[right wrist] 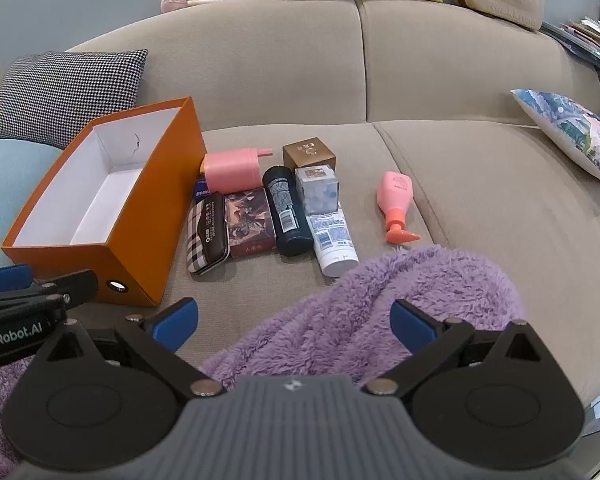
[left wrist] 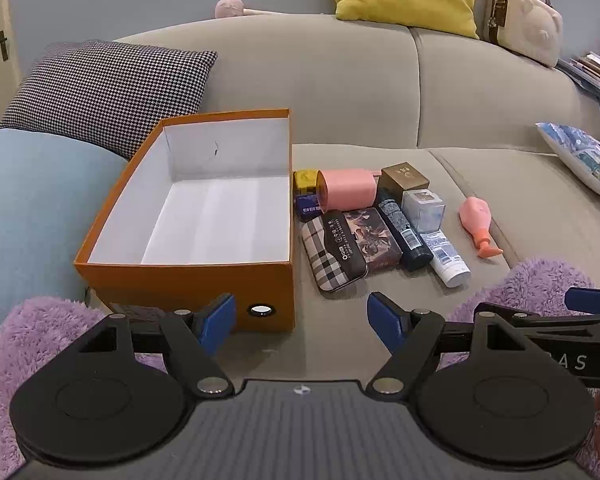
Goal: Organize rigid objects
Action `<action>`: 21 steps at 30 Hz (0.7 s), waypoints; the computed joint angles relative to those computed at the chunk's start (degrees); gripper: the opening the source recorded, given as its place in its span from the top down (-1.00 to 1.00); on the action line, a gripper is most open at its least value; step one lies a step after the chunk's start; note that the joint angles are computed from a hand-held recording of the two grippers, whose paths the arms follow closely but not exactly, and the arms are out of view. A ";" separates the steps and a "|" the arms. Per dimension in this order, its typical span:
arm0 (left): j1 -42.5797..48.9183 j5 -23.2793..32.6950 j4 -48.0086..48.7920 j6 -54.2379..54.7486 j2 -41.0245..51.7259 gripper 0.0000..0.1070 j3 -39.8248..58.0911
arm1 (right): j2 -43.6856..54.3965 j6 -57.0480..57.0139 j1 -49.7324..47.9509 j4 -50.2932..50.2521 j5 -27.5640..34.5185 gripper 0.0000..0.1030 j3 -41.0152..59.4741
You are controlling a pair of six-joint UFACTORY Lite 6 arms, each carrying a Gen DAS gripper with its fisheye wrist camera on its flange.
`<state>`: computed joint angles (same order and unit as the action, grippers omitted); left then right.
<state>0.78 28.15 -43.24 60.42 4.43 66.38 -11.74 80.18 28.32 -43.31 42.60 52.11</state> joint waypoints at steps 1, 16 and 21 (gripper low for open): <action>0.00 0.00 0.05 -0.02 0.06 -0.64 0.02 | -0.02 0.00 0.01 0.03 -0.03 -0.97 -0.05; 0.45 3.72 -1.13 1.16 2.07 -0.47 1.86 | 0.63 0.73 -0.01 -0.25 -0.23 -0.97 0.27; 0.03 7.55 -2.16 3.06 4.76 -0.10 4.30 | 0.63 -0.34 -1.81 -0.45 -2.33 -0.83 -0.06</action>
<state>0.81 35.71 -45.40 63.49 9.19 70.69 -11.11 79.84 26.51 -43.76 40.27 52.05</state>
